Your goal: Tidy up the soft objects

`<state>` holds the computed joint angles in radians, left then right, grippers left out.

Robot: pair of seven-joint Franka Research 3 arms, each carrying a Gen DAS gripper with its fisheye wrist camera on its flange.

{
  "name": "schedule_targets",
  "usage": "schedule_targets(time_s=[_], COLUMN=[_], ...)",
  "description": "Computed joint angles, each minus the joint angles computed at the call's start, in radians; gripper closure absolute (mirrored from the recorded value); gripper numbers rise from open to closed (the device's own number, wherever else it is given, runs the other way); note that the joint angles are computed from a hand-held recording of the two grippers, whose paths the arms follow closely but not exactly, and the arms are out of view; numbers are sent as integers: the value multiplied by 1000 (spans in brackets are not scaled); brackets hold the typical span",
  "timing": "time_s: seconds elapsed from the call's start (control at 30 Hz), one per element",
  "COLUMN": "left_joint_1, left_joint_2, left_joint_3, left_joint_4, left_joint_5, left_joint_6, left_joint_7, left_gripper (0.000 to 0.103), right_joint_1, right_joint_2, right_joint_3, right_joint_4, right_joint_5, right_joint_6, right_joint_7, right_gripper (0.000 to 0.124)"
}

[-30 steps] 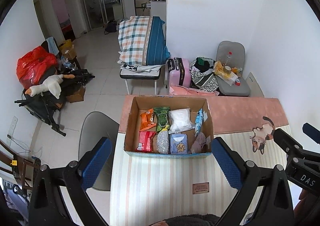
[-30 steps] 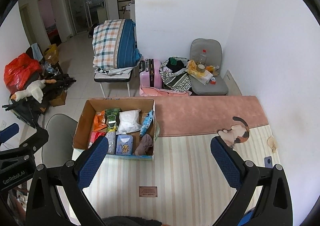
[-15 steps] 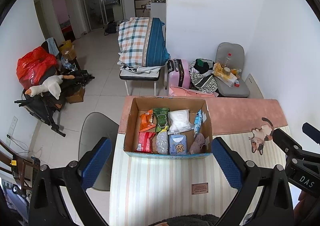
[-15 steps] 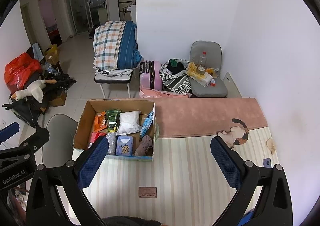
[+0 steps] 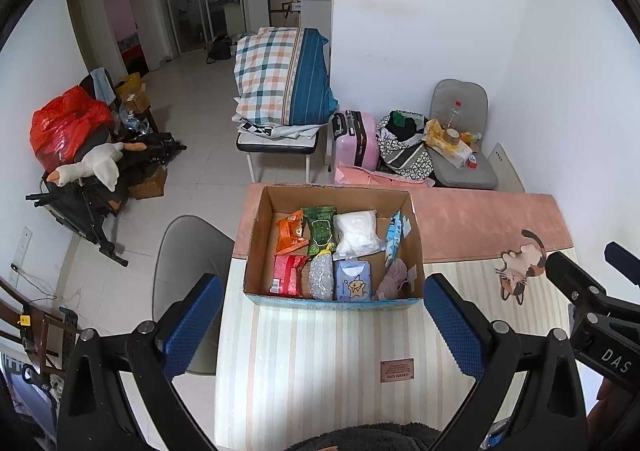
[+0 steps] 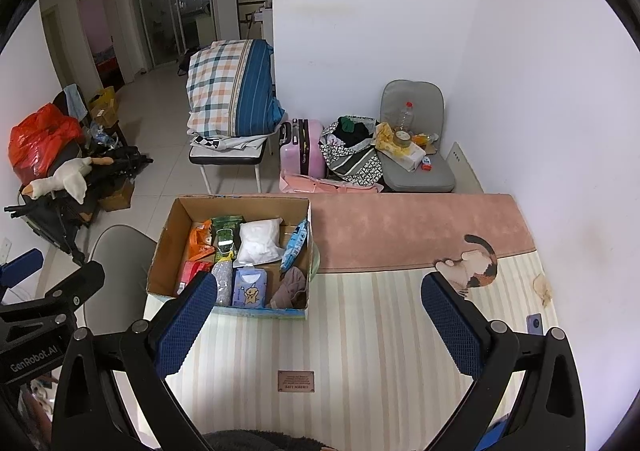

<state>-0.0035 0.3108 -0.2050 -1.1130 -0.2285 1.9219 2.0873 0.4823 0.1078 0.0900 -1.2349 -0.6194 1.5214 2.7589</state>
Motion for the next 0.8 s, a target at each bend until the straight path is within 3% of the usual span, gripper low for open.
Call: schedule_targets(time_s=[0.8], left_joint_1=[15], left_joint_2=[-70], left_joint_3=[15], left_joint_4=[-120], left_joint_5=[-30], left_joint_6=[63], left_joint_7=[10], left_gripper=[1], right_joint_1=[11], right_joint_2=[11], right_joint_3=[-3], right_joint_4=[21], right_joint_5=[-23], right_joint_6=[-21], right_joint_7=[-10], right_gripper=[21])
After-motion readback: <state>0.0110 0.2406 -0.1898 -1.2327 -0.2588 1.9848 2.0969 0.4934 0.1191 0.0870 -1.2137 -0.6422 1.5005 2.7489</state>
